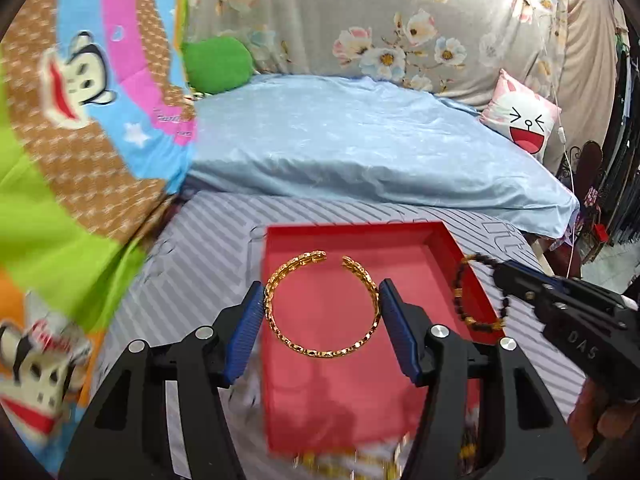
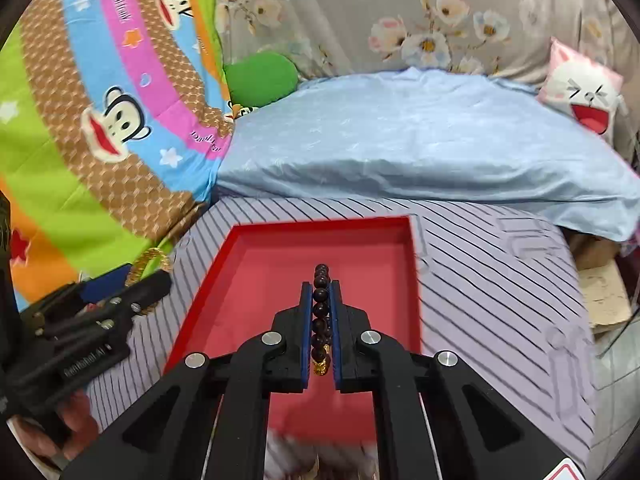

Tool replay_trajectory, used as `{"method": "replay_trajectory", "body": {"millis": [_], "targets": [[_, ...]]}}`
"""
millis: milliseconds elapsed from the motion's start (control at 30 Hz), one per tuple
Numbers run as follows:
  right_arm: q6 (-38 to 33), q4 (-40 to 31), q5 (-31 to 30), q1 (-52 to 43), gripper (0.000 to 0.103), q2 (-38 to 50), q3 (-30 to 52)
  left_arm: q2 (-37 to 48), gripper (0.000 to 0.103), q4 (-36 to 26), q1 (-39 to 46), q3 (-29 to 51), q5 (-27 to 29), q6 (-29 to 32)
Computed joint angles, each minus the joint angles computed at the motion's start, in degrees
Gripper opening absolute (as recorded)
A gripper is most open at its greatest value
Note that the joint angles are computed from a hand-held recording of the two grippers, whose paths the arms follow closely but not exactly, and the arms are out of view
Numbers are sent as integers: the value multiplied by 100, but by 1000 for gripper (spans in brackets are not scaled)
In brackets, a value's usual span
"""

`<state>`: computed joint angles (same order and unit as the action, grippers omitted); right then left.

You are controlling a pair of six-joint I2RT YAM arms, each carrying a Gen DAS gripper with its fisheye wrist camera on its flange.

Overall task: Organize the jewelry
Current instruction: 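Carry both bracelets into the red tray and open both tools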

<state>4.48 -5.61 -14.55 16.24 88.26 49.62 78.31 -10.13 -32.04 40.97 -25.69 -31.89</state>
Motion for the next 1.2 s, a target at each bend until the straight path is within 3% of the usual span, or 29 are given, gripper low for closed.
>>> {"method": "replay_trajectory", "body": {"millis": [267, 467, 533, 567, 633, 733, 933, 1200], "targets": [[-94, -268, 366, 253, 8, 2201, 1884, 1982, 56, 524, 921, 1094, 773, 548], [-214, -494, 699, 215, 8, 2794, 2339, 2645, 56, 439, 932, 1572, 639, 745], [-223, -430, 752, 191, 15, 2835, 2311, 2777, 56, 416, 886, 1662, 548, 756], [-229, -352, 790, 188, 17, 2814, 2263, 2841, 56, 423, 885, 1695, 557, 751], [-256, -80, 891, 181, 32, 2629, 2006, 2890, 57, 439, 889, 1700, 580, 692], [-348, 284, 949, 164, 45, 2251, 1575, 2777, 68, 517, 810, 1586, 466, 659], [-426, 606, 813, 79, 49, 1099, 605, 2059, 74, 428, 467, 1207, 36, 466], [-327, 141, 682, 66, 51, -685, -508, 663, 74, -320, -404, 602, -726, -195]]}}
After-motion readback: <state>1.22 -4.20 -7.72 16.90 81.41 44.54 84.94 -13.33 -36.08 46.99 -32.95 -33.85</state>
